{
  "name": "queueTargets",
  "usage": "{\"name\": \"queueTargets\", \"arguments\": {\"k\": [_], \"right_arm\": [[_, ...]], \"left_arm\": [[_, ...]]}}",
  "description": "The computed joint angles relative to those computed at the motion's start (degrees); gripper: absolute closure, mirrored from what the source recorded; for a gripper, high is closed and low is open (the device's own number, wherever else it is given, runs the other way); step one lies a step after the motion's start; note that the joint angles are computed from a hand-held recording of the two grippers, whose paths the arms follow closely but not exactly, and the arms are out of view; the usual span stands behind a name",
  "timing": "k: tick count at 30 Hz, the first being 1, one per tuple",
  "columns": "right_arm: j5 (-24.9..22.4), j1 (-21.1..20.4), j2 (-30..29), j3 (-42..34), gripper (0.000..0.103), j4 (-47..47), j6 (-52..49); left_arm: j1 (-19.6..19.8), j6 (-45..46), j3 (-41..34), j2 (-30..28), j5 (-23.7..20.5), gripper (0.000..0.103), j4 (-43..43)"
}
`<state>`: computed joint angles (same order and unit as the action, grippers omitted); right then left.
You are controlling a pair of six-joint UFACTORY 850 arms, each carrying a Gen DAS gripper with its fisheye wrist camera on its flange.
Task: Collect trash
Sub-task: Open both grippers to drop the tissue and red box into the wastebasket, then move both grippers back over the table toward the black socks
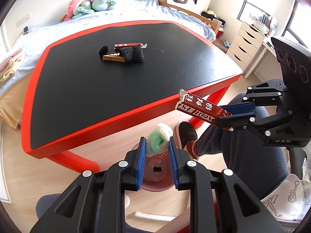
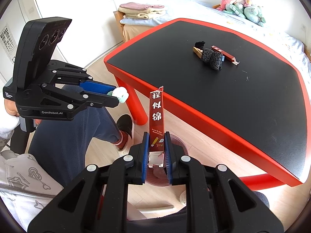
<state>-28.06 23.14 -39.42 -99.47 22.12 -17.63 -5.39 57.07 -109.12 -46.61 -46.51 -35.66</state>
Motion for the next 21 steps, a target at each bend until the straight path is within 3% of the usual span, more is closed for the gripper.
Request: {"name": "queueTargets", "arguments": {"k": [1,2,3,4,6,7,12,21], "right_arm": [[0.1,0.0,0.0,0.1,0.085,-0.3,0.3],[0.1,0.0,-0.1,0.0,0.070,-0.7,0.9],[0.2,0.0,-0.2,0.0,0.044,-1.2,1.6],[0.8,0.0,-0.1,0.2,0.034,-1.4,2.0],[1.6,-0.1,0.2,0.7,0.019,-1.1,2.3],[1.4,-0.1,0.0,0.4,0.017,-2.1,3.4],[1.2,-0.3,-0.3,0.1,0.011,-3.9,6.4],[1.3,-0.6,-0.3,0.2,0.007,-2.7,6.2]], "left_arm": [[0.0,0.2,0.2,0.1,0.3,0.077,0.0],[-0.1,-0.1,0.2,0.1,0.4,0.070,0.4],[-0.2,-0.5,-0.1,-0.1,0.3,0.056,0.6],[-0.1,-0.8,-0.1,-0.1,0.7,0.039,0.4],[0.1,-1.1,0.3,0.0,1.4,0.022,-0.2],[0.1,-1.2,0.4,0.1,1.8,0.015,-0.3],[0.3,-2.4,1.2,0.5,3.4,0.008,0.1],[0.3,-3.5,0.8,0.4,3.3,0.008,0.9]]}}
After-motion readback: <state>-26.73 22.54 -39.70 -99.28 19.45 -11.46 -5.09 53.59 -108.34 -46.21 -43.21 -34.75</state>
